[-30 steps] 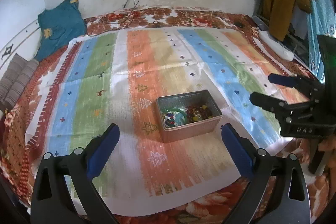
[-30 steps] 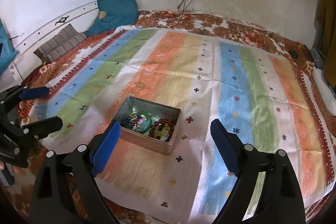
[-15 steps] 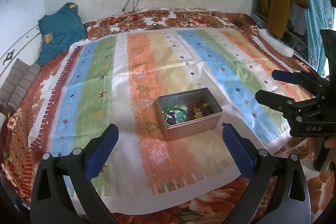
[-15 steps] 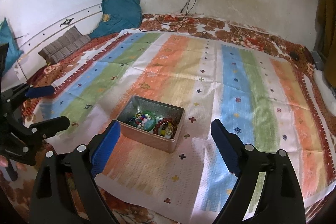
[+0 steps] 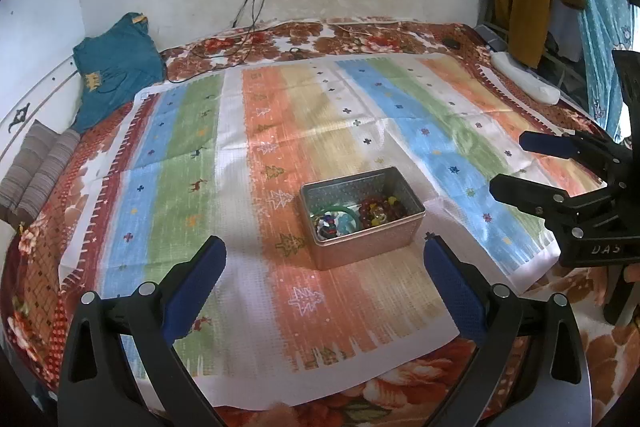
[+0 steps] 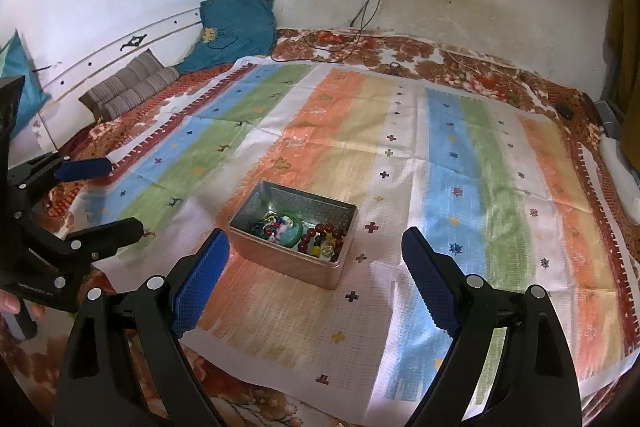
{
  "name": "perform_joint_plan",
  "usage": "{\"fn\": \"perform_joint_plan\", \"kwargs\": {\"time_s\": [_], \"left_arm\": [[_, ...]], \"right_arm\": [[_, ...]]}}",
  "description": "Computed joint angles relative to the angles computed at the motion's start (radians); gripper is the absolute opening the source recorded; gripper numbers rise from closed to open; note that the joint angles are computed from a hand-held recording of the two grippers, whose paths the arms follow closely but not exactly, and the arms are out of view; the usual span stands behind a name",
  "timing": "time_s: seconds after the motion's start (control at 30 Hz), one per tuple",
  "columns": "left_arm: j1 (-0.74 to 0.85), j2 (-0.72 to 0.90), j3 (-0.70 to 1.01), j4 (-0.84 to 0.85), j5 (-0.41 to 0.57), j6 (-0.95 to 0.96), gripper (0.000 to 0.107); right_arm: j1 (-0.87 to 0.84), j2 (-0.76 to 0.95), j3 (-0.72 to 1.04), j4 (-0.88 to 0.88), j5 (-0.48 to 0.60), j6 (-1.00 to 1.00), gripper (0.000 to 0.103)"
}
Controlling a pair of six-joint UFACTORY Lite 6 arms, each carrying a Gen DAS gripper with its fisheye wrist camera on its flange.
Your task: Organize jewelry
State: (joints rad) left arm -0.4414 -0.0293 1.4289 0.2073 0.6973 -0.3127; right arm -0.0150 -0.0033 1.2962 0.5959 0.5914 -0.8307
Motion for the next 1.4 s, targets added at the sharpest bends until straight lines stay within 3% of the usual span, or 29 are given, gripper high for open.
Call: {"fn": "perform_joint_plan", "kwargs": {"time_s": [0.93, 1.4], "left_arm": [[-0.048, -0.062, -0.030, 0.106, -0.050, -0.105, 0.097], [-0.010, -0.073, -0.026, 0.071, -0.056, -0.084, 0.097]], "right_arm": [[-0.033, -0.066, -0.049, 0.120, 0.009, -0.110, 0.089], [-0.039, -0.069, -0.054, 0.136, 0.005, -0.123, 0.090]]}}
